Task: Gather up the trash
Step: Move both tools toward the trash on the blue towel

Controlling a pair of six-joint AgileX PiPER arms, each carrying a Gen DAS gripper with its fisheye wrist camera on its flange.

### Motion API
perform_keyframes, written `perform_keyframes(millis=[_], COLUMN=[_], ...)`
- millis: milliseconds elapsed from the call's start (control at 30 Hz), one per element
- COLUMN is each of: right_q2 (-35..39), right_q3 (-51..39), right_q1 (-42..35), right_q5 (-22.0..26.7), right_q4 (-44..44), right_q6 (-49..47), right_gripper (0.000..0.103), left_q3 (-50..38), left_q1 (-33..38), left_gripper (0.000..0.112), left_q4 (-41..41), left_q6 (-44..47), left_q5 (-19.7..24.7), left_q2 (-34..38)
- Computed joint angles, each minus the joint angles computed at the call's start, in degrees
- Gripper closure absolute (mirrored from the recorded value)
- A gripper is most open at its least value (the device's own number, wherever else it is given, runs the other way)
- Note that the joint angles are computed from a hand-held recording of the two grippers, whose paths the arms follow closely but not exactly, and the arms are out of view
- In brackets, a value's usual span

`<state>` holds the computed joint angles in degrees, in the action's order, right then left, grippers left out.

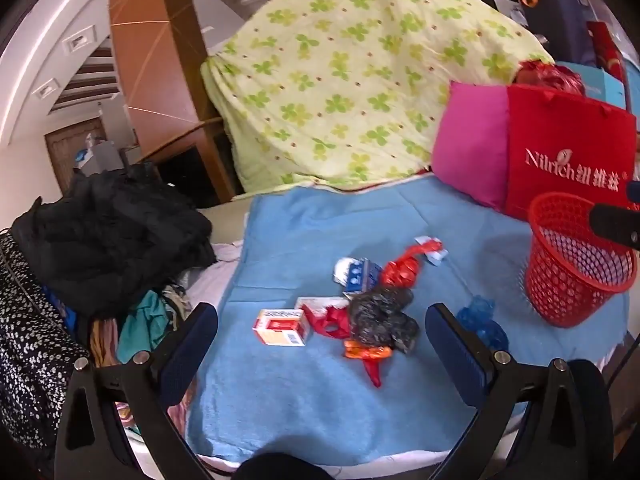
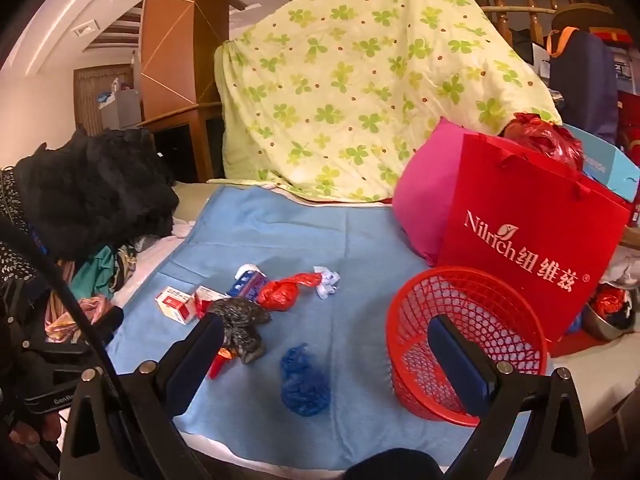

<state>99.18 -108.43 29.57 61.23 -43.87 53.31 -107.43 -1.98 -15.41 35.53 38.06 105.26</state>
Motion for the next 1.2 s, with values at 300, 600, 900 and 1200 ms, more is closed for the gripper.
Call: perform_keyframes(millis=[300, 600, 900, 1200], right_q2=[-0.98, 1.41, 3.23, 5.23], right_q3=[5.03, 3.76, 1.22, 0.11], right_q1=[-3.47, -4.99, -5.37, -5.04], right_q5=[-3.49, -4.14, -2.47, -2.76], right_q4=[4.15, 8.28, 10.33, 9.62], right_q6=[0.89, -1.19, -3.60, -3.87], right_gripper=[0.001, 0.001, 0.001, 0.001], left_q3=[0.49, -1.37, -2.25, -3.74], left_q1=[-2.47, -2.38, -1.96, -1.27], left_gripper=[0.009, 0.009, 0.009, 0.009], left_q4=[3.68, 4.06, 3.70, 3.16], left_q6=[-1.94, -2.00, -1.92, -1.65], left_q5=[1.04, 2.17, 2.81, 3.47], left_q2=[2.30, 4.37, 5.08, 6.51])
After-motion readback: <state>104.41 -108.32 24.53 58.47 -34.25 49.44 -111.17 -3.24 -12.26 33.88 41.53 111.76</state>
